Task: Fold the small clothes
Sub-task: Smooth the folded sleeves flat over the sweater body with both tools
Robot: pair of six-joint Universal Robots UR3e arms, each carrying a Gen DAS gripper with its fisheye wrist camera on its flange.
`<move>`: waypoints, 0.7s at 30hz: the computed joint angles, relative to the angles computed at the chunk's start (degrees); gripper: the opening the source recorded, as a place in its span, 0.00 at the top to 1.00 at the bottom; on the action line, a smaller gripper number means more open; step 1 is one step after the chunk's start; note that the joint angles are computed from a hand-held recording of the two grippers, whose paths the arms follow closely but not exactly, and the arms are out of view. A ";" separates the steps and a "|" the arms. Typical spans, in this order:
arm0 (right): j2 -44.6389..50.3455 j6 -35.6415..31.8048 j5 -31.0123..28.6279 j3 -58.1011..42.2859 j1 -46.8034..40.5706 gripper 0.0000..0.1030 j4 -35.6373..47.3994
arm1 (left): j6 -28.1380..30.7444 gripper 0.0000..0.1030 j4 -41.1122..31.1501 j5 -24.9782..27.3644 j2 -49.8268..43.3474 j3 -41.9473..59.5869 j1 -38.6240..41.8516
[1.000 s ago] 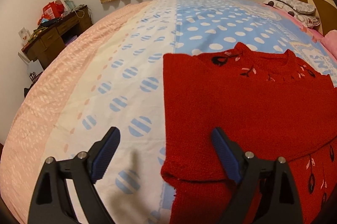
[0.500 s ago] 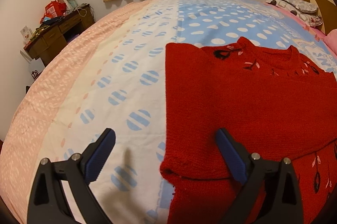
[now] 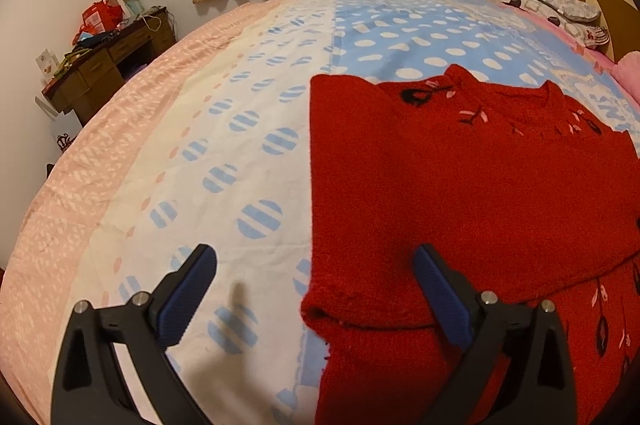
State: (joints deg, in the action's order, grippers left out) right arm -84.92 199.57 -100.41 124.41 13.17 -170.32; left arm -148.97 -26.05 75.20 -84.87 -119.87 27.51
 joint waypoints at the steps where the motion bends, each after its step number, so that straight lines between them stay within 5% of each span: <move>1: 0.15 -0.01 -0.39 -0.22 0.28 0.56 0.20 | 0.10 0.02 0.15 0.09 0.01 -0.10 -0.07; 21: 1.36 0.06 -2.15 -1.33 1.42 0.54 0.27 | 2.12 0.00 -3.43 -1.64 1.26 -0.31 1.61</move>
State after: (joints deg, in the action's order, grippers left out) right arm -83.56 199.63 -102.55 123.08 14.59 -170.04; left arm -146.85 -29.49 73.57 -83.61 -120.18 29.12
